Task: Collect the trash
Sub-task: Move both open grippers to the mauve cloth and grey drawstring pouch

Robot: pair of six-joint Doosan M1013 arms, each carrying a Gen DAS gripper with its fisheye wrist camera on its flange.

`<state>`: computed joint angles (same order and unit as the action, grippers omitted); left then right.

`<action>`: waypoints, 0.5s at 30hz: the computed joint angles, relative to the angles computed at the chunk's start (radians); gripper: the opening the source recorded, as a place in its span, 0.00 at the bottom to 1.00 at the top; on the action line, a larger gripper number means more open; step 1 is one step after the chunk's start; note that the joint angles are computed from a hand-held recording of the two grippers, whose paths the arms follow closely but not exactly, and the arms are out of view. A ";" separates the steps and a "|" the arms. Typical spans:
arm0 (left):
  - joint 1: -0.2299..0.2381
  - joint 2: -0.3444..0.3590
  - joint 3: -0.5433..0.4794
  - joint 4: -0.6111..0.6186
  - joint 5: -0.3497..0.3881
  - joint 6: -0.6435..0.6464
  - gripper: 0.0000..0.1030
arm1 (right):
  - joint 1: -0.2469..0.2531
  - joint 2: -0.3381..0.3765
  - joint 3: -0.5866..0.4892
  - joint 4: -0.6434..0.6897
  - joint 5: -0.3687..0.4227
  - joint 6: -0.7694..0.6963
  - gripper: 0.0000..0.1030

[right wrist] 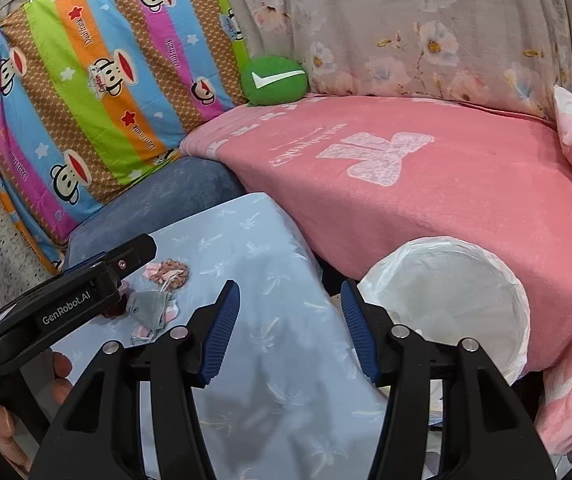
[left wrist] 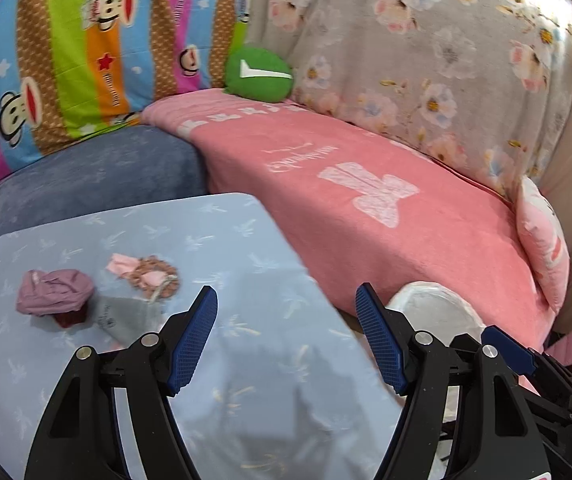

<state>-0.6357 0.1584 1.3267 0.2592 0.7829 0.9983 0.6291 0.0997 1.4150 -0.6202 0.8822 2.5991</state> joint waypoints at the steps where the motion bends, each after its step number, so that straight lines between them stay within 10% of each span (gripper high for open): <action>1: 0.007 -0.005 0.007 0.008 0.003 -0.012 0.67 | 0.004 0.008 -0.009 0.009 0.000 -0.014 0.49; 15: 0.179 -0.061 0.122 0.055 0.062 -0.153 0.73 | 0.045 0.137 -0.141 0.186 -0.013 -0.228 0.53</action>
<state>-0.4568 0.0974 1.4483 0.3145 0.8444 0.8456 0.6745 0.2365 1.2737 -0.4345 0.8694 2.3708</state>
